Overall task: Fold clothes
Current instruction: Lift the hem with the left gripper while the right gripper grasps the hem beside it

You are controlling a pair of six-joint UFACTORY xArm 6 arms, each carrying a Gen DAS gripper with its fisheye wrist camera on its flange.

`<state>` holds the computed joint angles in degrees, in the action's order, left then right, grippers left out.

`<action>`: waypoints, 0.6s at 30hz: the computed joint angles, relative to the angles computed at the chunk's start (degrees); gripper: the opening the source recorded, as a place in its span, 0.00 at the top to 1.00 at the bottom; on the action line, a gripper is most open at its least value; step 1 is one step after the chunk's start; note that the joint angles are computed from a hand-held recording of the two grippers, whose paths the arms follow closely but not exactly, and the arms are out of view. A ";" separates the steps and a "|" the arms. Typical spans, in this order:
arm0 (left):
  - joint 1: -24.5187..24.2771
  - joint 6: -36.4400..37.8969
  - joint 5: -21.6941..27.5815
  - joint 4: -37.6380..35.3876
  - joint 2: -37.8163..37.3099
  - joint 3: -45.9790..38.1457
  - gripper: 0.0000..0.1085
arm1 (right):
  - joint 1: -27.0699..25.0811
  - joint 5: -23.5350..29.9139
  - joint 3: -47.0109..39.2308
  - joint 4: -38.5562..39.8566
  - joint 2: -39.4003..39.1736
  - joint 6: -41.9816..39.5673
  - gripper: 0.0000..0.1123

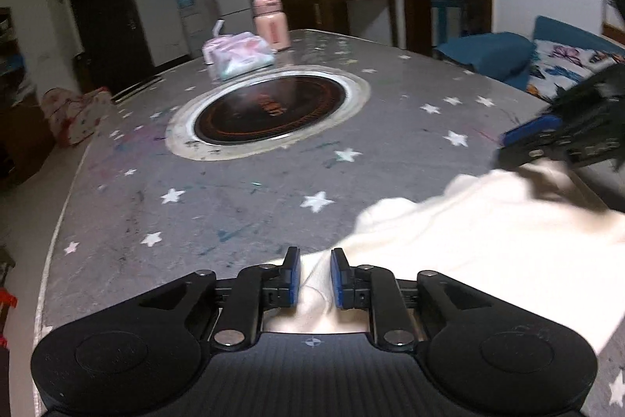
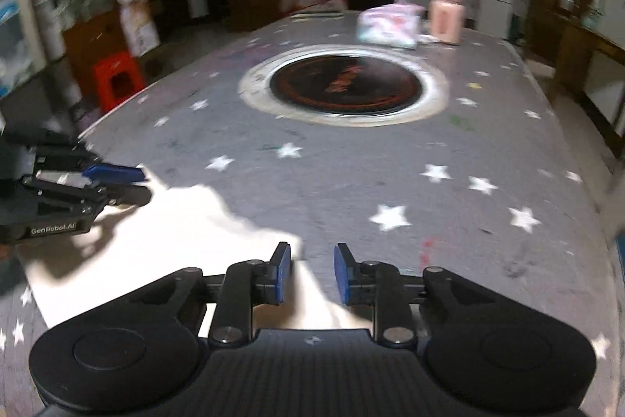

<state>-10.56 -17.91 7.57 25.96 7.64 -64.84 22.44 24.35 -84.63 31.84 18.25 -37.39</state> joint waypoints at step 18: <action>-2.75 -7.58 1.63 -3.07 -18.29 16.71 0.60 | -1.68 -0.45 10.79 2.33 -7.79 -1.38 0.81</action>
